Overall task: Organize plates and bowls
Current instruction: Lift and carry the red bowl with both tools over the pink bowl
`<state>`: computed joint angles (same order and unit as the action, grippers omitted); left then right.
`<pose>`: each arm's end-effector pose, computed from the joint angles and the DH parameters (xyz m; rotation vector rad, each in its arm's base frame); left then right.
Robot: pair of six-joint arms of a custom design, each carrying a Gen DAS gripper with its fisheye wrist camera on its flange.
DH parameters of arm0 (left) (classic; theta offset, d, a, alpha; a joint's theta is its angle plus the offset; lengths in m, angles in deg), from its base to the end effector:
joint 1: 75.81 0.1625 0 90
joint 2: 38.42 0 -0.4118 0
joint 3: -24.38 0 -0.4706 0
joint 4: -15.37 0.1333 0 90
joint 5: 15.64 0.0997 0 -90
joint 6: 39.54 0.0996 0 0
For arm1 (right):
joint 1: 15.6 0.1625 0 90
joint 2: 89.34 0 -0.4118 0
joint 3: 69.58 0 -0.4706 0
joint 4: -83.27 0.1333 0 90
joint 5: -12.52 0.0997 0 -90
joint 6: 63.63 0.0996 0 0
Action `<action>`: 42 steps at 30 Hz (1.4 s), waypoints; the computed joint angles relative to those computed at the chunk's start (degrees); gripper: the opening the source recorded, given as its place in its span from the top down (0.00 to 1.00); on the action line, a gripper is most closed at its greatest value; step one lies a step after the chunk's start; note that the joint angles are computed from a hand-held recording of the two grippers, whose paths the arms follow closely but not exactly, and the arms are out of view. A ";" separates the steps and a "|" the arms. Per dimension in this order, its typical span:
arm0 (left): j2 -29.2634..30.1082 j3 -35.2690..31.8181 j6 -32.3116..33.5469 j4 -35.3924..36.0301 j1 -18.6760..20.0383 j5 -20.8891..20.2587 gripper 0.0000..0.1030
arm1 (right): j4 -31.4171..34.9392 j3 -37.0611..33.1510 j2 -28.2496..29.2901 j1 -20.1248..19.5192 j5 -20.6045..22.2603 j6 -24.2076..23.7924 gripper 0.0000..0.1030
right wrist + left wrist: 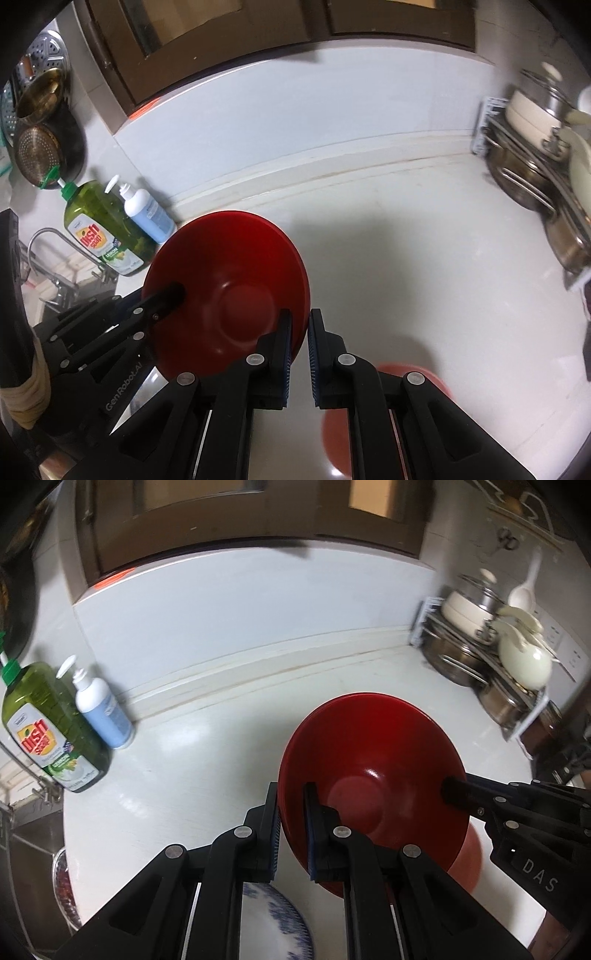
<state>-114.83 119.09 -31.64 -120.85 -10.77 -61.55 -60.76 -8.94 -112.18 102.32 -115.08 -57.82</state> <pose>-0.0970 -0.6885 0.3985 0.4389 2.3269 -0.7207 0.4711 -0.7340 -0.0140 0.3646 -2.5066 0.5951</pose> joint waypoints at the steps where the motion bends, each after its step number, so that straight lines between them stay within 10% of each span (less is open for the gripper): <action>1: -0.17 0.57 -0.01 0.07 -0.41 -0.16 0.88 | -0.72 1.68 -1.09 0.00 -0.33 0.29 0.90; 17: -0.56 5.29 -0.96 3.42 -3.17 -4.36 0.88 | -5.86 19.52 -13.71 -0.62 -4.92 5.40 0.90; 42: 2.49 6.14 -4.09 10.71 -1.63 -3.95 0.86 | 0.40 24.26 -16.33 -4.44 -3.98 9.96 0.90</action>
